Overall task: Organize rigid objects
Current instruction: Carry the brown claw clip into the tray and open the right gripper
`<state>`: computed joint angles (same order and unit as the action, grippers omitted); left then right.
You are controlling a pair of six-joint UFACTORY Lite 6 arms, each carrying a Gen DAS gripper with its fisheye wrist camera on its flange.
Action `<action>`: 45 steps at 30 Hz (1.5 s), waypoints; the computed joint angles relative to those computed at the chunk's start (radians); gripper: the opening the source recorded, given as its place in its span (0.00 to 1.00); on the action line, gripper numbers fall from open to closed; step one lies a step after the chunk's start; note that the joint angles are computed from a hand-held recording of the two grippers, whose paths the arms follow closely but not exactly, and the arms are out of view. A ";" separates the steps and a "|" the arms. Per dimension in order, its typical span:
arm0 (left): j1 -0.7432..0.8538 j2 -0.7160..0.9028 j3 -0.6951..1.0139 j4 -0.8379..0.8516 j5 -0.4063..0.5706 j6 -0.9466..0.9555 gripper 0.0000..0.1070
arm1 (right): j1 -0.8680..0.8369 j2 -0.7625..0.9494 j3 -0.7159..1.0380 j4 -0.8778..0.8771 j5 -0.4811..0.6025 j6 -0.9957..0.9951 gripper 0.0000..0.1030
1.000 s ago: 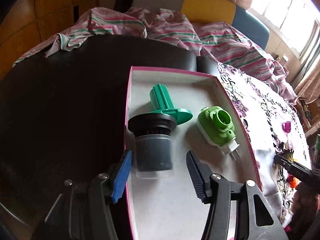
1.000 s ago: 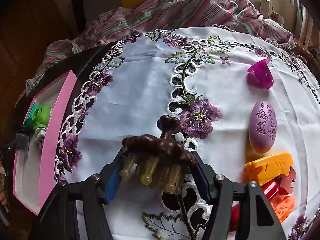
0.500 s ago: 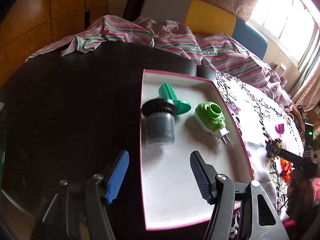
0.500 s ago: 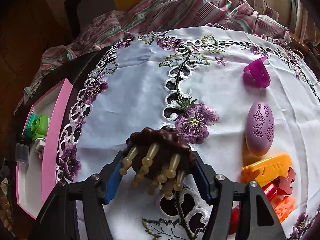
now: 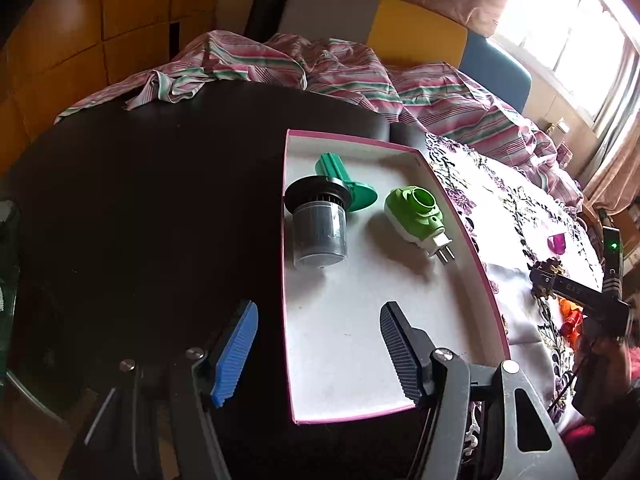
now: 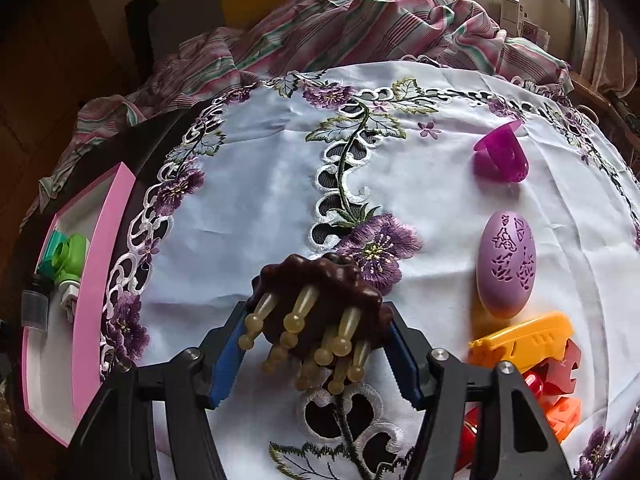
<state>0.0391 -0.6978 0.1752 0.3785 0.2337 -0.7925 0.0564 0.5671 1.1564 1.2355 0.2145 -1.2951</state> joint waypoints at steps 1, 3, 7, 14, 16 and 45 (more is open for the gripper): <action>0.001 -0.014 -0.005 -0.012 0.006 0.009 0.60 | 0.004 -0.005 -0.005 0.001 -0.009 -0.001 0.62; 0.007 -0.037 -0.014 -0.047 0.017 0.048 0.60 | 0.014 -0.024 -0.023 0.039 -0.032 -0.036 0.62; 0.016 -0.093 -0.033 -0.056 0.054 0.059 0.60 | 0.048 -0.097 -0.075 0.196 -0.040 -0.194 0.62; 0.036 -0.177 -0.038 -0.072 0.109 0.092 0.60 | 0.192 -0.225 -0.120 0.191 0.017 -0.194 0.62; 0.037 -0.197 -0.035 -0.073 0.126 0.100 0.60 | 0.263 -0.240 -0.111 0.142 0.028 -0.147 0.62; 0.207 -0.290 -0.042 -0.330 0.188 0.448 0.61 | 0.621 0.285 0.551 -0.798 0.121 0.849 0.64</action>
